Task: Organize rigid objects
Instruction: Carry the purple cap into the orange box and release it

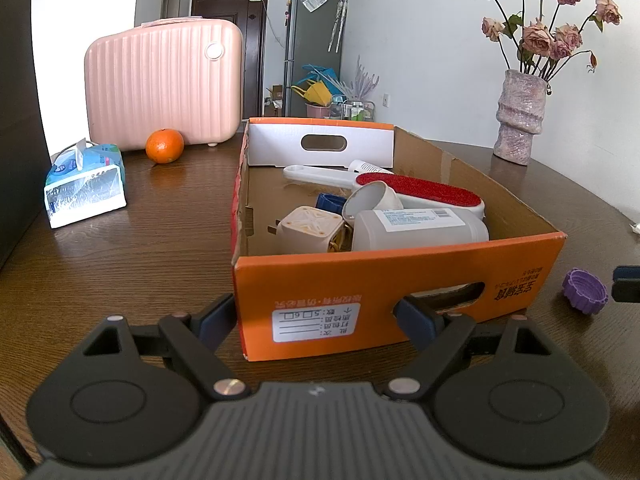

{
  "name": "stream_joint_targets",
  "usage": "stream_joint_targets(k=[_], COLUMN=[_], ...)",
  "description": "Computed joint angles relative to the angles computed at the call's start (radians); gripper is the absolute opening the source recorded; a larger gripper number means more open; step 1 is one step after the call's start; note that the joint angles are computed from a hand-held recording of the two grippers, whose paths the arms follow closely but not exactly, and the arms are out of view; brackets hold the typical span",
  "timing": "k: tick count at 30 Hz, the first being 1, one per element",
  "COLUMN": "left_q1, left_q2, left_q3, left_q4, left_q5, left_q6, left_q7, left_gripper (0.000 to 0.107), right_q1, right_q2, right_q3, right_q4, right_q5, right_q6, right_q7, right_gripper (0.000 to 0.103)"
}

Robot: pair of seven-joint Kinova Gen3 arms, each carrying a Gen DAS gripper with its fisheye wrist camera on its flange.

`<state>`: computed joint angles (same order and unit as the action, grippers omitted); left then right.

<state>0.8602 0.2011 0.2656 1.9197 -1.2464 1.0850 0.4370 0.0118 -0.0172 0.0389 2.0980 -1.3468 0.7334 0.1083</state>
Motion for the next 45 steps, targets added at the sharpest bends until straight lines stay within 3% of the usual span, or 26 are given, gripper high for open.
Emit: stream_joint_targets(k=[4, 9, 13, 15, 25, 29, 34, 41, 45], left_q1=[0.000, 0.001, -0.001, 0.000, -0.003, -0.005, -0.006, -0.006, -0.007], left_q2=[0.000, 0.001, -0.002, -0.001, -0.004, -0.006, -0.006, -0.006, -0.006], left_q3=[0.000, 0.001, 0.000, 0.001, 0.000, 0.001, 0.002, 0.002, 0.002], left_q4=[0.000, 0.000, 0.002, 0.002, 0.005, 0.007, 0.007, 0.007, 0.008], left_q5=[0.000, 0.000, 0.000, 0.000, -0.001, -0.001, -0.002, -0.002, -0.002], left_q6=[0.000, -0.001, -0.004, -0.003, -0.010, -0.013, -0.013, -0.013, -0.013], left_q7=[0.000, 0.003, 0.005, 0.005, 0.008, 0.010, 0.010, 0.011, 0.010], left_gripper=[0.087, 0.087, 0.087, 0.087, 0.087, 0.087, 0.087, 0.087, 0.087], right_q1=[-0.011, -0.047, -0.088, -0.097, -0.071, -0.070, -0.110, -0.212, -0.248], right_q2=[-0.011, 0.006, 0.018, 0.029, 0.027, 0.046, 0.138, 0.310, 0.366], right_q3=[-0.007, -0.035, -0.065, -0.069, -0.058, -0.058, -0.117, -0.235, -0.278], right_q4=[0.016, -0.008, -0.027, -0.039, -0.068, -0.157, -0.341, -0.581, -0.647], right_q5=[0.013, 0.092, 0.146, 0.164, 0.106, 0.086, 0.136, 0.342, 0.440], right_q6=[-0.074, -0.142, -0.219, -0.224, -0.160, -0.068, 0.019, 0.036, 0.046], right_q7=[-0.054, -0.151, -0.216, -0.253, -0.211, -0.158, -0.167, -0.361, -0.453], right_gripper=[0.051, 0.061, 0.058, 0.046, 0.045, 0.045, 0.045, 0.045, 0.045])
